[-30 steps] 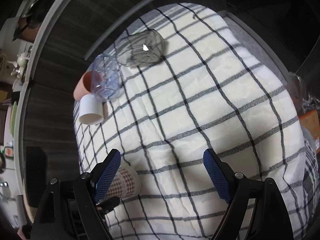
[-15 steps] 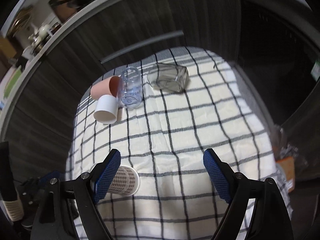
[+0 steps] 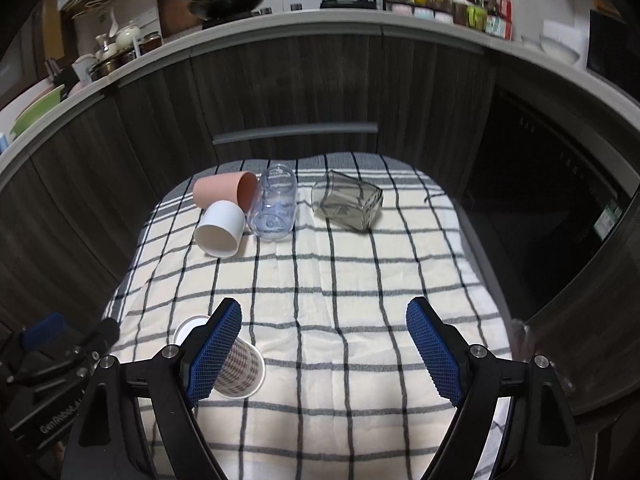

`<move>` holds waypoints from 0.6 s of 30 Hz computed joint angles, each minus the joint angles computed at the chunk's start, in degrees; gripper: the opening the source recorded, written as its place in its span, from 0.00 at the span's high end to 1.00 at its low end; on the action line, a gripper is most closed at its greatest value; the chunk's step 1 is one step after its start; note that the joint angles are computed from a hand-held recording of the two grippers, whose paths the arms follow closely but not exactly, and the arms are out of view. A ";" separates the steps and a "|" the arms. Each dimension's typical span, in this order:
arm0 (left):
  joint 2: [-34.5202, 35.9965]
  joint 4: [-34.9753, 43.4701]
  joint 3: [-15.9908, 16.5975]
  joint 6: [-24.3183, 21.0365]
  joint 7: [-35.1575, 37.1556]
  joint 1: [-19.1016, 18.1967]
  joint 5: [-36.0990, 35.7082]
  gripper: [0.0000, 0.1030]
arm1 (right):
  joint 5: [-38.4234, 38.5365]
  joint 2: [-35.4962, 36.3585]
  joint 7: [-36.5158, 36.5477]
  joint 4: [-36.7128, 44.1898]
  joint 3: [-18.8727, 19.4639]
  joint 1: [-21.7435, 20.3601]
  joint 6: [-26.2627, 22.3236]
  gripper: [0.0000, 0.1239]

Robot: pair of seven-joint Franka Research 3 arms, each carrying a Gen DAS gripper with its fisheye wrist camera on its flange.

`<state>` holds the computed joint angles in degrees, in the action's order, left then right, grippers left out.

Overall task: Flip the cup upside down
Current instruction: 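Open the left gripper and withdraw from the upside-down cup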

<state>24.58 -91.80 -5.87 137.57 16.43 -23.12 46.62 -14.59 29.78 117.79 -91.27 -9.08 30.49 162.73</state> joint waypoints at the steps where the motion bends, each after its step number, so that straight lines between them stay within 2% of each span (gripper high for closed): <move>1: -0.14 -0.16 0.34 -0.18 -0.77 -0.44 0.99 0.14 | -0.96 -0.18 0.94 -0.53 -1.01 0.84 0.79 0.32; 5: -0.83 -1.19 0.79 -1.22 -3.31 -1.39 4.00 0.10 | -5.05 -1.28 5.21 -3.13 -4.82 4.04 3.74 0.32; 11: -1.78 -2.72 0.46 -1.84 -7.65 -1.60 6.64 0.09 | -11.26 -2.22 12.24 -5.80 -10.34 8.23 7.11 0.32; 14: -2.01 -3.05 0.23 -2.28 -8.93 -1.84 7.94 0.09 | -13.48 -2.41 14.72 -6.40 -11.94 9.28 7.83 0.32; 18: -2.38 -3.51 -0.10 -2.63 -10.13 -2.07 9.52 0.09 | -14.82 -2.42 16.04 -6.63 -11.96 9.11 8.05 0.32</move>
<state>22.20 -95.30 -5.97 134.95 6.30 -25.19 56.14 -29.41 27.36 133.83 -97.89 -21.04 39.60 170.78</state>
